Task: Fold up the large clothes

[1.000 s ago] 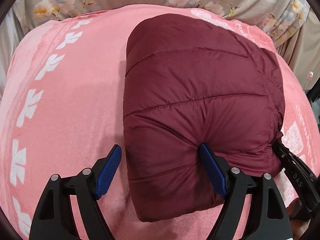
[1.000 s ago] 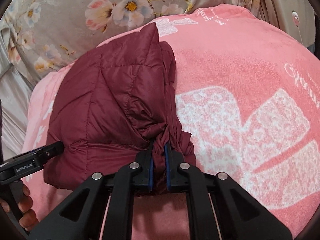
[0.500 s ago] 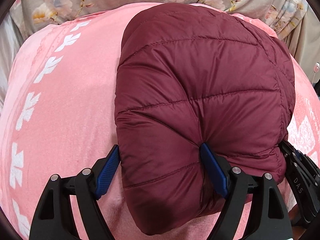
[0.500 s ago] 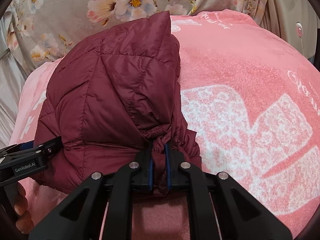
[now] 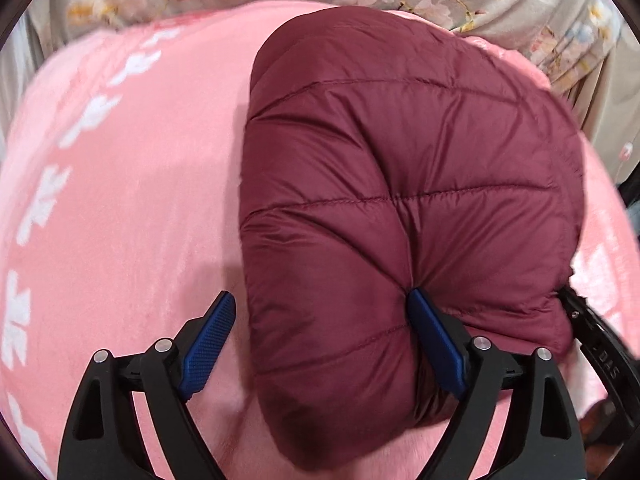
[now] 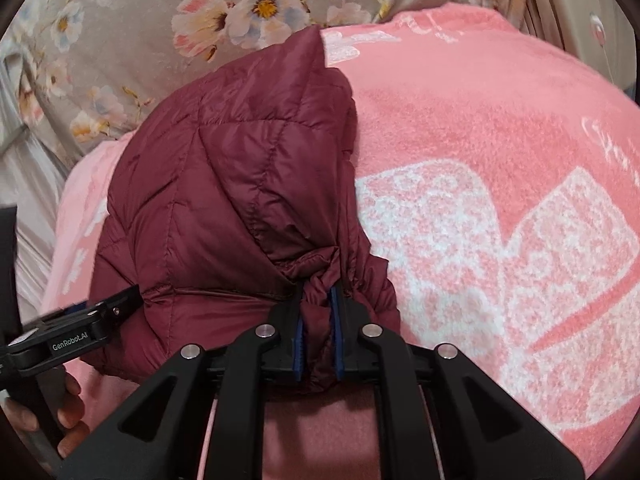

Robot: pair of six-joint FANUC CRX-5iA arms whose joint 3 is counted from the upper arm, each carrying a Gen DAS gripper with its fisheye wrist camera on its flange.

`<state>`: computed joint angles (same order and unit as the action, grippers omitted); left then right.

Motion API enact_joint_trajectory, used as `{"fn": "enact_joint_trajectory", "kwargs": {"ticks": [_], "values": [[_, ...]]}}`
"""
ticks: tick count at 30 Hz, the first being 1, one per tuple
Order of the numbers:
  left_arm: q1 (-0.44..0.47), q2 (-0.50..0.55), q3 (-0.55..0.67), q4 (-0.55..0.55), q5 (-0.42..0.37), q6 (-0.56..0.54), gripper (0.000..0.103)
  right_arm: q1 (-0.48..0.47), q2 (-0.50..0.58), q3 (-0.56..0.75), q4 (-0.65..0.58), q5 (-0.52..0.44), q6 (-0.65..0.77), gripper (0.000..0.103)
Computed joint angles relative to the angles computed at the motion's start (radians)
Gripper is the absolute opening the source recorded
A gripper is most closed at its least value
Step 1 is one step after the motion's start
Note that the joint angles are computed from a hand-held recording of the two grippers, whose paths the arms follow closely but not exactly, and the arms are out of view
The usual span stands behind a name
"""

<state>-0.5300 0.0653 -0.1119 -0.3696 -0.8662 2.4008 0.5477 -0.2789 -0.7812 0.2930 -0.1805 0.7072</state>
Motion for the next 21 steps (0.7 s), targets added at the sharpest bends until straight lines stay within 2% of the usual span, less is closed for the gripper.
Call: {"fn": "enact_joint_trajectory", "kwargs": {"ticks": [1, 2, 3, 4, 5, 7, 8, 10, 11, 13, 16, 18, 21], "values": [[0.020, -0.027, -0.021, 0.034, 0.009, -0.030, 0.080, -0.009, -0.020, 0.026, -0.091, -0.036, 0.076, 0.019], [0.029, -0.062, -0.034, 0.035, 0.004, -0.035, 0.079, -0.017, -0.036, 0.039, -0.129, -0.056, 0.100, 0.032], [0.024, -0.086, -0.032, 0.008, -0.005, -0.020, 0.078, -0.033, -0.069, 0.038, -0.115, -0.062, 0.084, 0.037], [0.015, -0.113, -0.024, -0.036, -0.019, 0.004, 0.078, -0.039, -0.085, 0.028, -0.062, -0.053, 0.033, 0.039], [0.007, -0.135, -0.010, -0.080, -0.035, 0.026, 0.078, -0.051, -0.099, 0.042, -0.061, -0.056, 0.035, 0.040], [0.009, -0.150, 0.027, -0.116, -0.057, 0.036, 0.078, -0.077, -0.095, 0.129, -0.210, -0.083, 0.177, 0.045], [0.021, -0.149, 0.053, -0.117, -0.055, 0.024, 0.078, -0.097, -0.080, 0.192, -0.310, -0.097, 0.269, 0.054], [0.047, -0.128, 0.100, -0.098, -0.056, 0.000, 0.078, -0.112, -0.046, 0.270, -0.377, -0.101, 0.340, 0.060], [0.058, -0.113, 0.126, -0.089, -0.050, -0.010, 0.078, -0.107, -0.021, 0.297, -0.351, -0.088, 0.324, 0.064], [0.073, -0.051, 0.208, -0.072, -0.066, -0.032, 0.079, -0.100, 0.039, 0.361, -0.320, -0.097, 0.307, 0.066], [0.105, 0.031, 0.292, -0.028, -0.059, -0.073, 0.079, -0.116, 0.160, 0.506, -0.396, -0.188, 0.381, 0.066], [0.109, 0.089, 0.343, -0.018, -0.076, -0.083, 0.079, -0.122, 0.224, 0.560, -0.396, -0.238, 0.365, 0.066], [0.129, 0.152, 0.383, 0.029, -0.088, -0.129, 0.079, -0.140, 0.298, 0.631, -0.467, -0.304, 0.420, 0.065]]}}
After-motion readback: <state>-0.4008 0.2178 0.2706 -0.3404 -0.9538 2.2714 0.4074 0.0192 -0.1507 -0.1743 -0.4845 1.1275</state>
